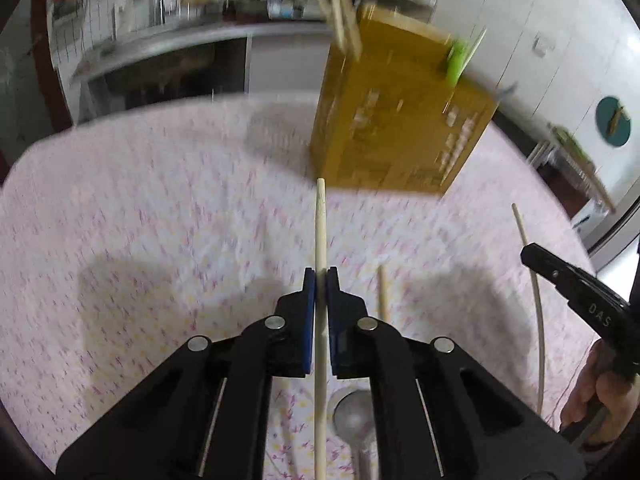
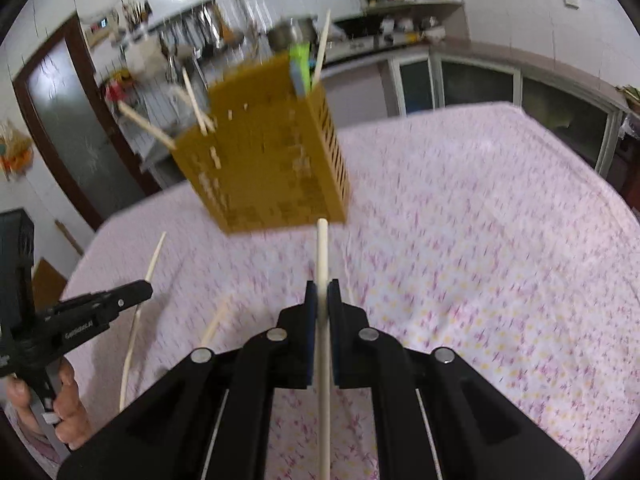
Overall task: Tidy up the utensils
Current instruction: 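Lift both chopsticks and carry them above the yellow holder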
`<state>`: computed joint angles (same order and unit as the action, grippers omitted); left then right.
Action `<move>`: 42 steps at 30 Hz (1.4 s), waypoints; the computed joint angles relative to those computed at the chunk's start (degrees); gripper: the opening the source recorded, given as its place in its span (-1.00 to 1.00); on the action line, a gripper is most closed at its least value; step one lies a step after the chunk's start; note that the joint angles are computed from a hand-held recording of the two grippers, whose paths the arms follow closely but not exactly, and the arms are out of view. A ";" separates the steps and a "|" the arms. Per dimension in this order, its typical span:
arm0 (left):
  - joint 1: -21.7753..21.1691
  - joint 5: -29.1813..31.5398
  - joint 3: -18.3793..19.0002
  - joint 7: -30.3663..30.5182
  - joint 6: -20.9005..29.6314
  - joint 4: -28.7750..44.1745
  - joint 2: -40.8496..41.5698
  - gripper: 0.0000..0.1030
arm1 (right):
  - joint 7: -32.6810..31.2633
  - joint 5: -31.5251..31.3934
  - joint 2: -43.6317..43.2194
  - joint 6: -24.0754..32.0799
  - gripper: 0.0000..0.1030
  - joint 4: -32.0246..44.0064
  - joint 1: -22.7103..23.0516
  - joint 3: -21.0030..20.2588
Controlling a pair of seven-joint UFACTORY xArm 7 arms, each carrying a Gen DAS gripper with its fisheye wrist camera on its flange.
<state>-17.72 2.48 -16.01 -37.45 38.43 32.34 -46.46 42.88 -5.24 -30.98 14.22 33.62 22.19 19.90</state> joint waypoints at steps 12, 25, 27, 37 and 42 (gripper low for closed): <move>2.42 1.47 -1.18 -0.31 -8.04 2.67 -1.47 -0.91 | 1.05 -2.57 -0.93 -12.91 -0.88 0.36 -5.86 3.73; 11.77 8.90 -7.83 -2.25 -27.65 -0.07 -3.80 -0.91 | -2.18 2.66 -5.52 -32.80 -0.88 -0.36 -27.38 22.22; 14.32 9.98 -9.70 -2.51 -30.22 -0.05 -4.09 -0.91 | -3.12 5.12 -6.54 -35.82 -0.88 -0.34 -30.90 25.51; 25.39 10.75 -15.50 -3.78 -38.62 4.48 -2.01 -0.91 | -8.06 17.42 -8.63 -48.10 -0.88 5.31 -48.19 39.43; 28.83 9.45 -16.46 -3.28 -42.00 7.05 1.19 -0.91 | -8.92 19.53 -6.74 -52.01 -0.88 8.60 -54.58 44.14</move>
<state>11.11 11.93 -32.47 -40.74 -3.57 39.38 -45.27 33.95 14.30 -37.72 -37.79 42.22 -32.39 64.04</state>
